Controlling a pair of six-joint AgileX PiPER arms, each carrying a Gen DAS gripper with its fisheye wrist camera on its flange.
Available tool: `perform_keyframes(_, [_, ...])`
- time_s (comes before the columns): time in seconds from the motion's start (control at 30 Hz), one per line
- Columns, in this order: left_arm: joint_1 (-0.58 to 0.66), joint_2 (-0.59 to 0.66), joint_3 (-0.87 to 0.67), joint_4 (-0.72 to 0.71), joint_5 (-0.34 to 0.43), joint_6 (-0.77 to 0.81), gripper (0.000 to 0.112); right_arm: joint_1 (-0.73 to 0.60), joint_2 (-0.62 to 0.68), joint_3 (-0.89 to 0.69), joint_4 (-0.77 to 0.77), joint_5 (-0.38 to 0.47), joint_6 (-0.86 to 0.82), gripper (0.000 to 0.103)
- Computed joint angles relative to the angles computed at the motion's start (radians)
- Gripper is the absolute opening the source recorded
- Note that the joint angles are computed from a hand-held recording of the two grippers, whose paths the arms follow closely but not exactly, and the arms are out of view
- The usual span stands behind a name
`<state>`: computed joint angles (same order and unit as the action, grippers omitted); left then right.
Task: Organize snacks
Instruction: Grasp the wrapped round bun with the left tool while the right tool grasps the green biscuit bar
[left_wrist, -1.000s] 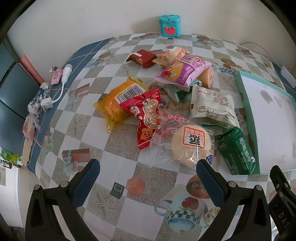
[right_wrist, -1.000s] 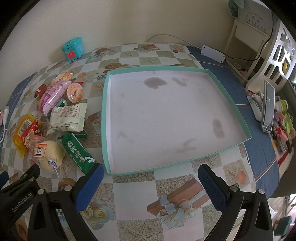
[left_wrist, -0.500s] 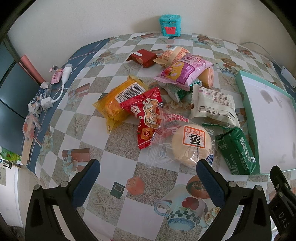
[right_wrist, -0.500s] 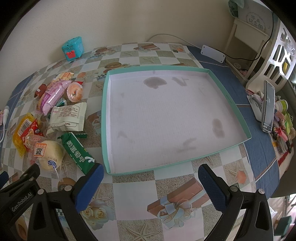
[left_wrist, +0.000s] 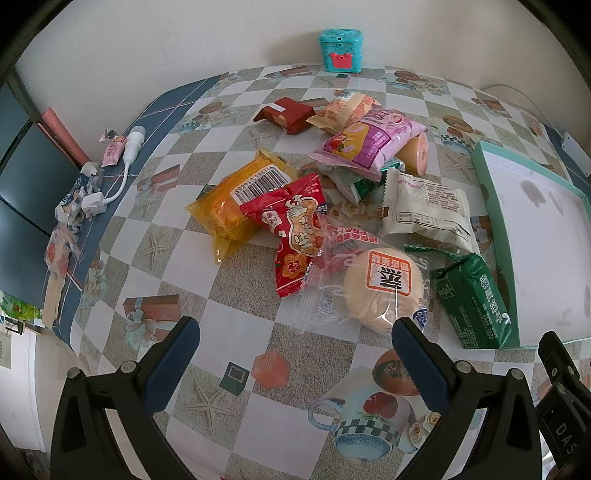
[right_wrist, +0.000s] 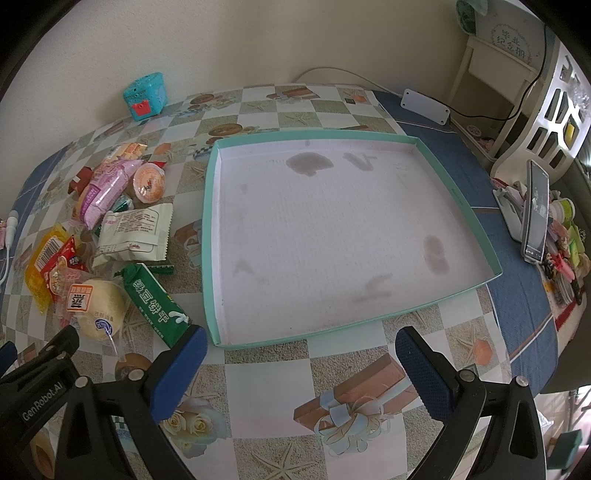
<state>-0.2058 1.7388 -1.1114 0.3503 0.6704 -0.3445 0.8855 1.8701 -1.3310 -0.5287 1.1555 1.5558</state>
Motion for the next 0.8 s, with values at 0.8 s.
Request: perform_keyframes(0.8, [0.139,0.133,-0.227,-0.349,0.151,0.169,0.103,-0.015,0.138,-0.195,0.002,-0.096,-0.195,0.099])
